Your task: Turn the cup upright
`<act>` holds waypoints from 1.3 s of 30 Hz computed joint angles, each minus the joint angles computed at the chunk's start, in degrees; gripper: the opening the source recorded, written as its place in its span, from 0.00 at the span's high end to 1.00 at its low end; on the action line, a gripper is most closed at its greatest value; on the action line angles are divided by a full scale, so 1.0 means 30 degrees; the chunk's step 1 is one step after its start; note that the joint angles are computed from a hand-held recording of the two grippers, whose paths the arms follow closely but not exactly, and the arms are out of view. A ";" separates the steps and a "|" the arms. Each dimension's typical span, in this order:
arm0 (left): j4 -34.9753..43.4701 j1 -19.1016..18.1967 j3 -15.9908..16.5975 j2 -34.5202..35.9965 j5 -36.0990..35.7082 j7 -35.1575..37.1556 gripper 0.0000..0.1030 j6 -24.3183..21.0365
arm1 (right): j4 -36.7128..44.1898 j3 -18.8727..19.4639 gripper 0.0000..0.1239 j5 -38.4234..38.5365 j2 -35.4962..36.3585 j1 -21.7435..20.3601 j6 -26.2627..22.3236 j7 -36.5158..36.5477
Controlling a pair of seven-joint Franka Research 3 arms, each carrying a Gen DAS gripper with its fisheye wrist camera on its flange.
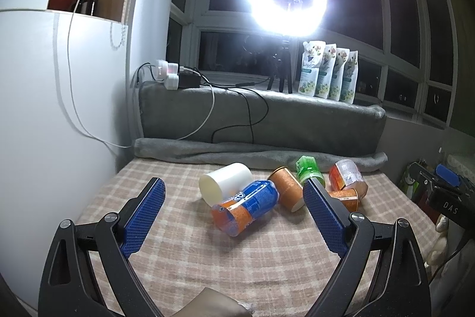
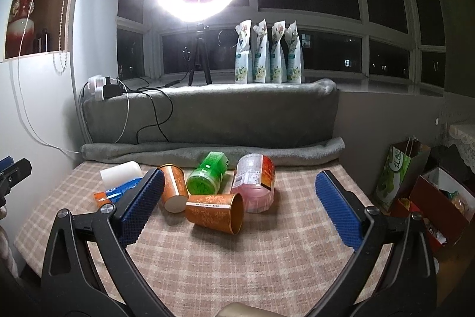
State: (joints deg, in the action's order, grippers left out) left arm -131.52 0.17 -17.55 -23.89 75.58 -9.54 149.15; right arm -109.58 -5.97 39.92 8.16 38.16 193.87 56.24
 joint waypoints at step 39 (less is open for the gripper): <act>-0.0098 -0.0241 -0.0104 -0.0232 0.0281 -0.0319 0.09 -0.1196 | 0.0471 -0.2786 0.17 -0.1524 0.0044 0.2427 -0.1253 0.1691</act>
State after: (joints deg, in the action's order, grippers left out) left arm -131.81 -0.56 -17.86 -24.59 76.43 -10.49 145.56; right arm -108.17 -14.33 35.34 8.29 45.44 190.11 61.31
